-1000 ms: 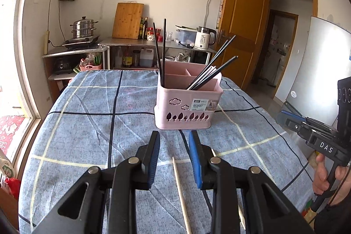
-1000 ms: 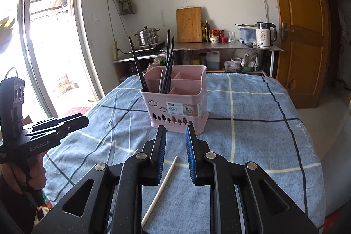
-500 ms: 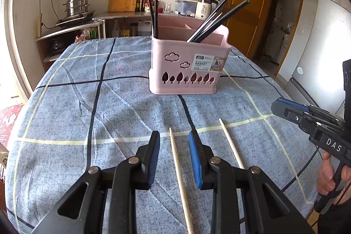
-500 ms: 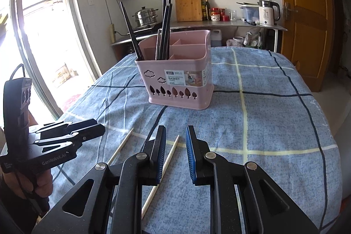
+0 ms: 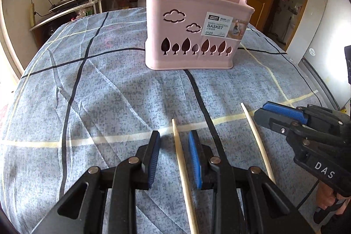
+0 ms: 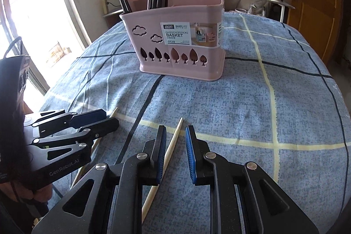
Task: Organize utensils
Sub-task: 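Pull both grippers back toward the wooden chopsticks on the cloth, then grasp a wooden chopstick with the right gripper while the left gripper grasps another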
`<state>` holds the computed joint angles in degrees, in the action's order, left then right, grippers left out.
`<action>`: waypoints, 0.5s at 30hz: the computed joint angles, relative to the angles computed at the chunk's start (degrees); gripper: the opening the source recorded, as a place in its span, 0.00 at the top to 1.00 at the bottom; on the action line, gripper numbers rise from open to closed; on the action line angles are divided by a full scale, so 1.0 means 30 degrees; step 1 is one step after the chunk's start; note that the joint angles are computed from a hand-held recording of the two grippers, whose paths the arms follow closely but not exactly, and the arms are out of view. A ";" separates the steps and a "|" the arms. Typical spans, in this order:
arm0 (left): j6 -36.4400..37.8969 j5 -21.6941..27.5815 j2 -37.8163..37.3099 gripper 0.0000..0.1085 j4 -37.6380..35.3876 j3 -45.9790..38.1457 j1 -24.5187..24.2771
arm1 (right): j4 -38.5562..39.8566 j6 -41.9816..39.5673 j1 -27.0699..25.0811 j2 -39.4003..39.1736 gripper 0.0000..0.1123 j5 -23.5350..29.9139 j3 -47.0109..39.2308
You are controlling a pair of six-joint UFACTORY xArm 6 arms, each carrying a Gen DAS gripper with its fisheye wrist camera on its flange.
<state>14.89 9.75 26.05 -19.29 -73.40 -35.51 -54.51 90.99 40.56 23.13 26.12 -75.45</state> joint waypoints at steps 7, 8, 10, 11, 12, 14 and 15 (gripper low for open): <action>-0.6093 -0.0403 0.0149 0.76 0.7570 0.0072 0.0205 | 0.2103 -0.2262 0.0051 0.1154 0.83 0.0772 -0.1278; -0.6365 -0.0429 0.0154 0.77 0.7875 0.0075 0.0204 | 0.2230 -0.2478 0.0129 0.1242 0.86 0.0986 -0.1474; -0.5946 -0.0448 0.0145 0.80 0.7275 0.0090 0.0142 | 0.2318 -0.2722 0.0175 0.1375 0.93 0.1181 -0.1673; -0.5958 -0.0486 0.0124 0.84 0.7273 0.0128 0.0155 | 0.2285 -0.2683 0.0151 0.1354 0.94 0.1086 -0.1623; -0.6046 -0.0519 0.0093 0.89 0.7350 0.0177 0.0164 | 0.2269 -0.2611 0.0109 0.1301 0.94 0.0964 -0.1533; -0.5512 -0.0225 0.0344 0.93 0.6689 -0.0302 0.0222 | 0.2307 -0.2444 0.0004 0.1166 0.95 0.0617 -0.1302; -0.5109 -0.0138 0.0324 0.93 0.6131 -0.0318 0.0206 | 0.2337 -0.2402 -0.0035 0.1086 0.95 0.0424 -0.1185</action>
<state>-0.43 9.34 27.02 -0.90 -74.36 -34.89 -47.50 83.78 40.45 26.39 27.39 -79.00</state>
